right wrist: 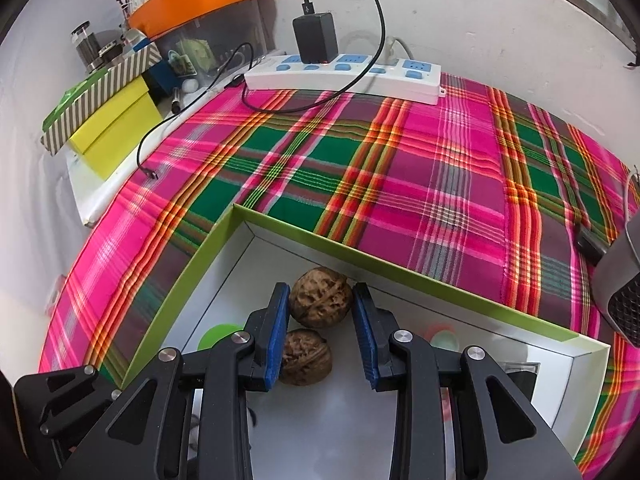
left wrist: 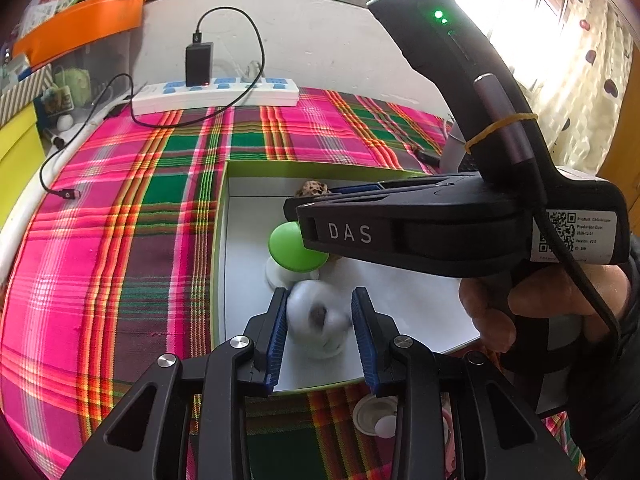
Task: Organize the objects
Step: 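Carry both items into the tray while the right gripper opens to release the walnut, then lower the panda-face toy into the tray and open the left gripper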
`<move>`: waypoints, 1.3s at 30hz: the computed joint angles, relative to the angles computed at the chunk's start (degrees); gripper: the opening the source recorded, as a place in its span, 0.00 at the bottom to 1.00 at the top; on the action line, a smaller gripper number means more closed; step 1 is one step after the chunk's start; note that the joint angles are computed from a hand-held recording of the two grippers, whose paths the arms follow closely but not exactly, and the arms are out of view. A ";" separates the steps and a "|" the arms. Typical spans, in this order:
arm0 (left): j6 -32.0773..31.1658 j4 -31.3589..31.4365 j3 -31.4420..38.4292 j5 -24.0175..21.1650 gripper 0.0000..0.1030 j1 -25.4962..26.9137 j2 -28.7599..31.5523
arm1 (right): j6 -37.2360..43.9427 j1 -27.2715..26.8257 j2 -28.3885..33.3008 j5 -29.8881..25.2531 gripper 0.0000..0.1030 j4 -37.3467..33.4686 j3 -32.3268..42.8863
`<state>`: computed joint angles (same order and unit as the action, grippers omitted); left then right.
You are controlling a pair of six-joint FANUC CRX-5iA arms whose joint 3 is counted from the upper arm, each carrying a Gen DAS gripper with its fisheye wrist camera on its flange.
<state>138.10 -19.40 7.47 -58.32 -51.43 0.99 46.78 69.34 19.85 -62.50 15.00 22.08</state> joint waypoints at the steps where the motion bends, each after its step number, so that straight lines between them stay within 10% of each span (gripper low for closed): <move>1: -0.01 0.05 -0.04 0.02 0.29 0.03 -0.06 | 0.04 0.03 0.09 -0.11 0.32 0.05 0.13; 39: 1.85 -1.46 0.44 -1.82 0.33 -0.87 -0.71 | -6.04 2.16 -2.31 0.20 0.41 5.10 -2.88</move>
